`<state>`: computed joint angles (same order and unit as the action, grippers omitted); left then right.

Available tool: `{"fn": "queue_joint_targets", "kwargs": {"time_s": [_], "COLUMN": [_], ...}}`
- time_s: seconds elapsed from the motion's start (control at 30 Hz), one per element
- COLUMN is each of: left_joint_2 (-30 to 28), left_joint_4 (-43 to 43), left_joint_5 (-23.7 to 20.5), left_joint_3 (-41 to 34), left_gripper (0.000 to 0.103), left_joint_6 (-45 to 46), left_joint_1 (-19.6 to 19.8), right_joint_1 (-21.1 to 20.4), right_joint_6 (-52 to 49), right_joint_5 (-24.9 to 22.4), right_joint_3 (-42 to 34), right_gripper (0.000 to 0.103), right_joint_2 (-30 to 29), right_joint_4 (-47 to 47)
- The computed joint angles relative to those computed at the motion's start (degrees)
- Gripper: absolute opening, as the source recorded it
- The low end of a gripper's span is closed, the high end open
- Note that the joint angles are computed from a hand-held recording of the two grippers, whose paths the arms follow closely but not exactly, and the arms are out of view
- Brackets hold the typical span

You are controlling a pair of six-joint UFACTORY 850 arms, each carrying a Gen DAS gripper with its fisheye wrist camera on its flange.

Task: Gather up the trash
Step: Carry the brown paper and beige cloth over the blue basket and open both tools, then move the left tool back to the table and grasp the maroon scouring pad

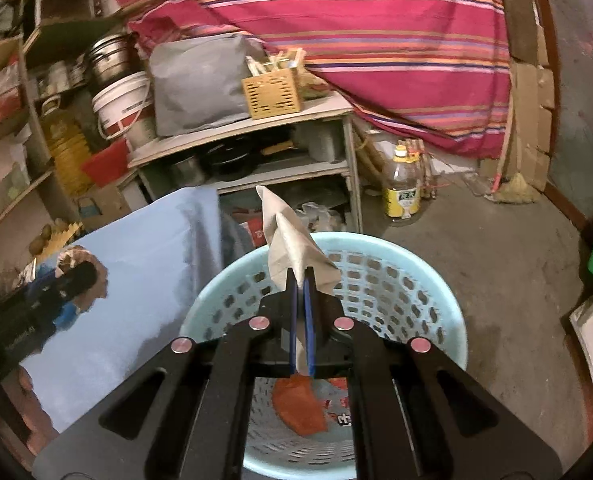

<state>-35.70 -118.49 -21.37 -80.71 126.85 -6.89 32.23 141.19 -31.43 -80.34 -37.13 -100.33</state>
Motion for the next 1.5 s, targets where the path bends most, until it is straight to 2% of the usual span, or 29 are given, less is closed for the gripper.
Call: {"fn": "queue_joint_targets", "kwargs": {"time_s": [0.13,0.3,0.4,0.47,0.63,0.73,0.8,0.87,0.93,1.0,1.1,1.2,1.4,1.5], "left_joint_2": [-1.62,-4.24,-5.20,-5.10,-3.72,-2.88,-2.70,-2.09,-1.51,-0.80,0.66,2.30,3.28,2.96], "left_joint_4": [2.47,14.64,22.91,23.56,19.38,16.13,16.19,14.43,12.62,10.05,5.62,-2.80,-16.45,-23.29], "left_joint_5": [1.40,2.71,1.37,0.81,0.70,0.95,1.19,1.35,1.67,1.83,2.03,2.10,3.21,2.24], "left_joint_3": [-2.47,-6.47,-8.44,-8.65,-6.86,-5.66,-5.63,-4.81,-4.11,-3.13,-1.05,1.79,5.12,6.34], "left_gripper": [0.052,0.053,0.066,0.069,0.085,0.087,0.087,0.088,0.090,0.091,0.093,0.097,0.098,0.098], "left_joint_6": [-1.36,-13.96,-23.67,-24.49,-19.71,-16.74,-17.23,-15.67,-13.77,-10.81,-5.63,4.28,19.54,26.72], "left_joint_1": [-2.73,-4.54,-4.55,-4.50,-4.07,-3.37,-2.66,-1.70,-0.58,0.48,2.54,4.84,9.50,11.79], "right_joint_1": [-0.89,-1.48,-1.58,-1.61,-1.71,-1.53,-1.29,-1.09,-0.74,-0.22,0.88,2.01,4.27,5.21], "right_joint_6": [3.67,5.44,4.21,3.48,0.13,-4.65,-6.77,-7.57,-9.37,-11.02,-13.04,-15.64,-25.03,-28.66], "right_joint_5": [-0.06,0.57,1.08,1.31,2.70,2.21,1.30,0.63,-0.31,-1.44,-3.59,-5.45,-7.78,-7.86], "right_joint_3": [2.35,3.10,2.31,1.87,0.32,-1.39,-2.52,-3.24,-4.30,-5.54,-7.88,-10.71,-20.33,-25.48], "right_gripper": [0.004,0.004,0.004,0.004,0.004,0.008,0.029,0.042,0.049,0.068,0.086,0.096,0.098,0.098], "right_joint_2": [1.39,1.73,1.25,0.99,0.00,-1.07,-1.80,-2.28,-2.90,-3.64,-5.07,-6.75,-12.63,-15.69], "right_joint_4": [-1.48,-1.62,-0.45,0.01,2.53,6.53,8.52,9.36,10.94,12.33,13.19,14.16,19.66,22.18]}}
